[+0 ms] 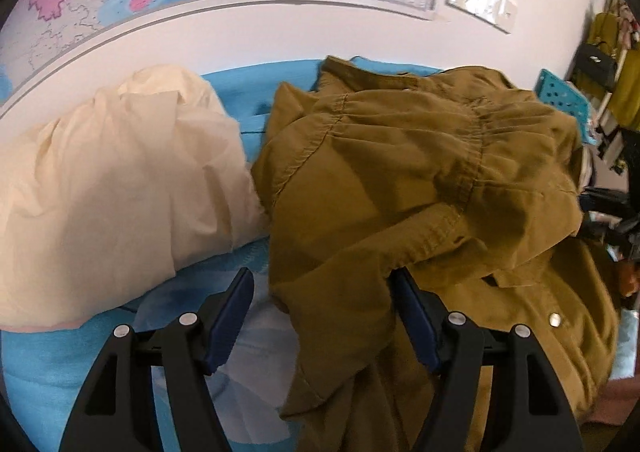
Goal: Fold large clothes
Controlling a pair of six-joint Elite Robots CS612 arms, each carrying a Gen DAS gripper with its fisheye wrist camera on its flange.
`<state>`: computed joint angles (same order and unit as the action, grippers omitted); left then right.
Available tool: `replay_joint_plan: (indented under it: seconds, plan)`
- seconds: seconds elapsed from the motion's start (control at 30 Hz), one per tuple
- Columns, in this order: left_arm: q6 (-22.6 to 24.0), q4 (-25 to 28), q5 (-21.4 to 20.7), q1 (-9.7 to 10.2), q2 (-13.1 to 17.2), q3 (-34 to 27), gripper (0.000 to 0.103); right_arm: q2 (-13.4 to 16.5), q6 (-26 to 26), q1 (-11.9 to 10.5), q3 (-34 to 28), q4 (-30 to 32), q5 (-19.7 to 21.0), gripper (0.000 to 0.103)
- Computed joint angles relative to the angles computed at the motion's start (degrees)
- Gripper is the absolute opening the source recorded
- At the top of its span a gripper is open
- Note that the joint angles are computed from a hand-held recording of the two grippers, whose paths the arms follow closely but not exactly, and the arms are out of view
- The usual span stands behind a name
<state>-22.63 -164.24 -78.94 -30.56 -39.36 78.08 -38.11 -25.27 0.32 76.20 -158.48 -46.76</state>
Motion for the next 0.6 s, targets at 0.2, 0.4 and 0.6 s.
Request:
replay_joint_plan:
  seconds: [0.2, 0.4, 0.6]
  plan:
    - [-0.73, -0.41, 3.74, -0.81, -0.46, 0.56, 0.064, -2.51, -1.66, -1.59, -2.73, -1.23, 1.15, 0.003]
    - [2.29, 0.94, 4.09, -1.56, -0.41, 0.25, 0.065, -1.67, 2.27, -2.13, -8.45, 0.2, -11.03, 0.033]
    - [2.73, -4.91, -2.1, -0.49, -1.32, 1.16, 0.075, -0.17, 6.83, -2.73, -5.62, -6.05, -13.94, 0.083]
